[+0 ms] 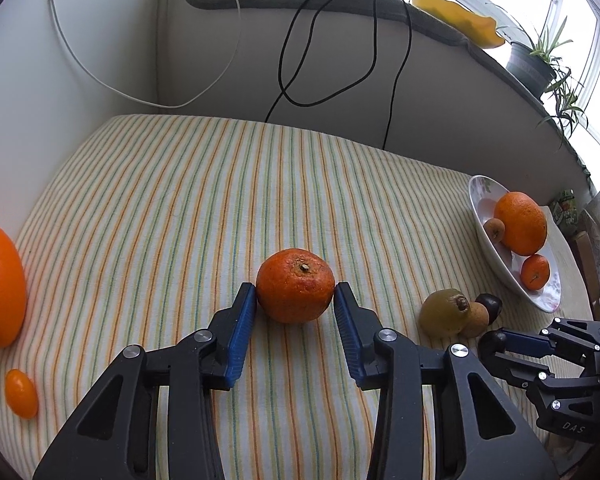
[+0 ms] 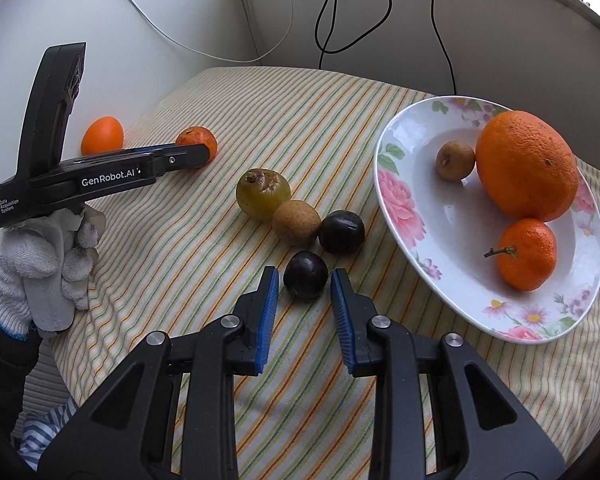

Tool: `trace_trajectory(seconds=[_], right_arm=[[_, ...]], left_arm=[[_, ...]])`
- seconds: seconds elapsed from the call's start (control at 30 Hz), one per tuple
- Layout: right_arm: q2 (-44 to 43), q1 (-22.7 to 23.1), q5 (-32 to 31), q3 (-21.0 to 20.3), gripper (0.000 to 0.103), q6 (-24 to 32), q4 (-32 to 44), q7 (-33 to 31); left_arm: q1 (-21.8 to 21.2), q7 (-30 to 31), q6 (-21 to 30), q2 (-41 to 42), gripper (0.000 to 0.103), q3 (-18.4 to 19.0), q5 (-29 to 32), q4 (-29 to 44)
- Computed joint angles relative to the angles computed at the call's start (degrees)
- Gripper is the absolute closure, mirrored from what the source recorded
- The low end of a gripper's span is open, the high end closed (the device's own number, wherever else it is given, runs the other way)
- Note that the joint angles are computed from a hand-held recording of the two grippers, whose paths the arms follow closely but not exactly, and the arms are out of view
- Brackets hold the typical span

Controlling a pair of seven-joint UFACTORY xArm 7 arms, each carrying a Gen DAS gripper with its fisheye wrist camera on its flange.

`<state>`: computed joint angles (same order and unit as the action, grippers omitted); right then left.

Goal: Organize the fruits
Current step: 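Close the left tool on the tangerine while the right tool closes on a dark plum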

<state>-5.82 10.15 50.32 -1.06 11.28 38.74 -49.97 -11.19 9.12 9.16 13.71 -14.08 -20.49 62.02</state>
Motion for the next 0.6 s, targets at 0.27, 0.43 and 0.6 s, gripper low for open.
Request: trace_trajectory(seconds=[0.27,0.43,0.6], right_arm=[[-0.70,0.34,-0.07,-0.59,0.080,0.27,-0.51,-0.17],[-1.73,0.79,2.69,-1.12,0.080,0.60,-1.11,-2.58],[-3.27,1.46,4.23,-1.73,0.080,0.39,-2.08,-4.09]], left_arm=[[1.52,2.18,-0.93,0.21,0.065,-1.90,-2.79,-0.25],[1.11,2.41,-1.77,-0.36,0.066,-1.70,-3.09,-1.05],[2.45,5.10,-2.54,-1.67,0.066,-3.33,-6.56,-2.37]])
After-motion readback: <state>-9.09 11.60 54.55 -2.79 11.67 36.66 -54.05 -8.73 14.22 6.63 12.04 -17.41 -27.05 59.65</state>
